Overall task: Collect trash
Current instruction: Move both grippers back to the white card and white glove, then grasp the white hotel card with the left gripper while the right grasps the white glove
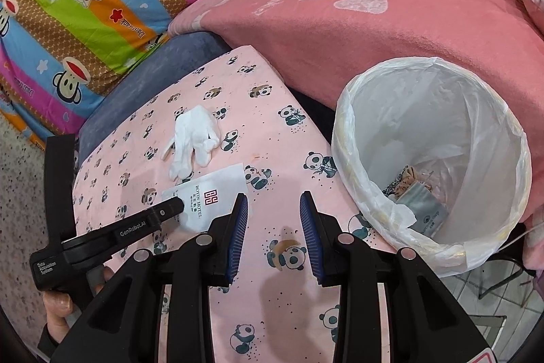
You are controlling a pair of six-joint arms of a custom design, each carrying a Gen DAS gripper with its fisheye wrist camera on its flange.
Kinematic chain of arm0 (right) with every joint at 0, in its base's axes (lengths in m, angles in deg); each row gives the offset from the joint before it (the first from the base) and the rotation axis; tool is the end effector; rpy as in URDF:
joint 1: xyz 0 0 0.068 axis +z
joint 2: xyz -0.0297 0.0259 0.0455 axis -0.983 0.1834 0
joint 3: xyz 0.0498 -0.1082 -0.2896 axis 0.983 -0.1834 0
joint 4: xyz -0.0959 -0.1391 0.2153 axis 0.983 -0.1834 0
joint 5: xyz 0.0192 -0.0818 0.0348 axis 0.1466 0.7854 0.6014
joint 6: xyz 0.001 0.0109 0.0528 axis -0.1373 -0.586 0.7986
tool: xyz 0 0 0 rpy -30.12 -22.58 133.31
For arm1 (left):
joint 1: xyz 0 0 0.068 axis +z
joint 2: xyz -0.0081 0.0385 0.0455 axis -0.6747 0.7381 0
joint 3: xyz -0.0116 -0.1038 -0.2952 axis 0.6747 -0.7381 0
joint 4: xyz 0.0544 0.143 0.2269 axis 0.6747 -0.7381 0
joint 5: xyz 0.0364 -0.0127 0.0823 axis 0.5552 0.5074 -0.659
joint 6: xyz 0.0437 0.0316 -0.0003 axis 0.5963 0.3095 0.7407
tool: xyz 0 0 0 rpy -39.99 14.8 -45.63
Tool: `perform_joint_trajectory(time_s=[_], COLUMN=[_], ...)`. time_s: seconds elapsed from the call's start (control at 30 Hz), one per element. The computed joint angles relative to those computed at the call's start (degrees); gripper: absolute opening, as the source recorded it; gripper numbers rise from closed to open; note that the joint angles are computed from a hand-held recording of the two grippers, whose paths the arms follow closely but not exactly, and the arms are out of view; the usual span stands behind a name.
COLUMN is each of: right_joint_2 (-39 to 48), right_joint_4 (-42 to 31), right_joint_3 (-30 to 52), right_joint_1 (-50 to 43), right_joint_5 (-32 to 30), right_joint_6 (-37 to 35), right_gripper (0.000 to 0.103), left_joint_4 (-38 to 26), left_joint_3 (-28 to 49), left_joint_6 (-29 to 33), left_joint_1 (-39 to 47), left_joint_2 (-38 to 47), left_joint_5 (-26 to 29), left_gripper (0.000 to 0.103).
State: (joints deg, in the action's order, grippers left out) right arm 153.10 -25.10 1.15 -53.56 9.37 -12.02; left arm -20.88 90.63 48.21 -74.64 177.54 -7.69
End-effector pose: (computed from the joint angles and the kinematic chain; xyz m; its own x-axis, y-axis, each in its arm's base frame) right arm 0.2570 0.1194 0.2145 -0.7659 0.2795 -0.5791 0.1224 0.9475 0.2954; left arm 0.3175 -0.2017 0.1937 -0.9045 -0.0325 -0.4252 0.1034 0.9507 -0.2925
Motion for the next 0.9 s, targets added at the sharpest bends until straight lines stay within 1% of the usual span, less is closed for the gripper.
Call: perform_joint_trajectory(time_s=[0.1,0.23,0.53,0.73,0.77,0.83,0.9], right_joint_2=[-0.11,0.33,5.59,13.45,16.14,18.02,21.64], right_joint_4=[0.18,0.30,0.53,-0.21,-0.26,-0.27,-1.21], right_joint_3=[-0.11,0.54,6.18,14.48,16.94,18.69,22.25], right_joint_1=[0.29,1.02,2.37,3.03,2.96,3.43,3.30], right_joint_5=[0.23,0.53,-1.14,-2.79,-2.97,-3.49,-4.19], right_joint_6=[-0.08,-0.18,-1.38,-3.22,-3.66,-3.51,-3.74], right_gripper=[0.034,0.034,0.034,0.033,0.033,0.034,0.034], left_joint_4=[0.13,-0.06,-0.87,-1.46,-1.52,-1.22,-0.99], left_joint_3=[-0.48,-1.26,-1.92,-0.77,-0.44,0.26,1.19], left_joint_6=[-0.07,0.43,3.19,6.42,6.95,7.92,8.66], left_joint_1=[-0.16,-0.08,4.87,10.05,10.94,12.71,14.28], left_joint_2=[-1.73,-4.90,-10.50,-11.90,-11.75,-11.04,-9.78], left_joint_5=[0.27,-0.38,-0.67,-2.21,-2.41,-2.20,-2.34], left_gripper=[0.013,0.012,0.012,0.012,0.012,0.012,0.012])
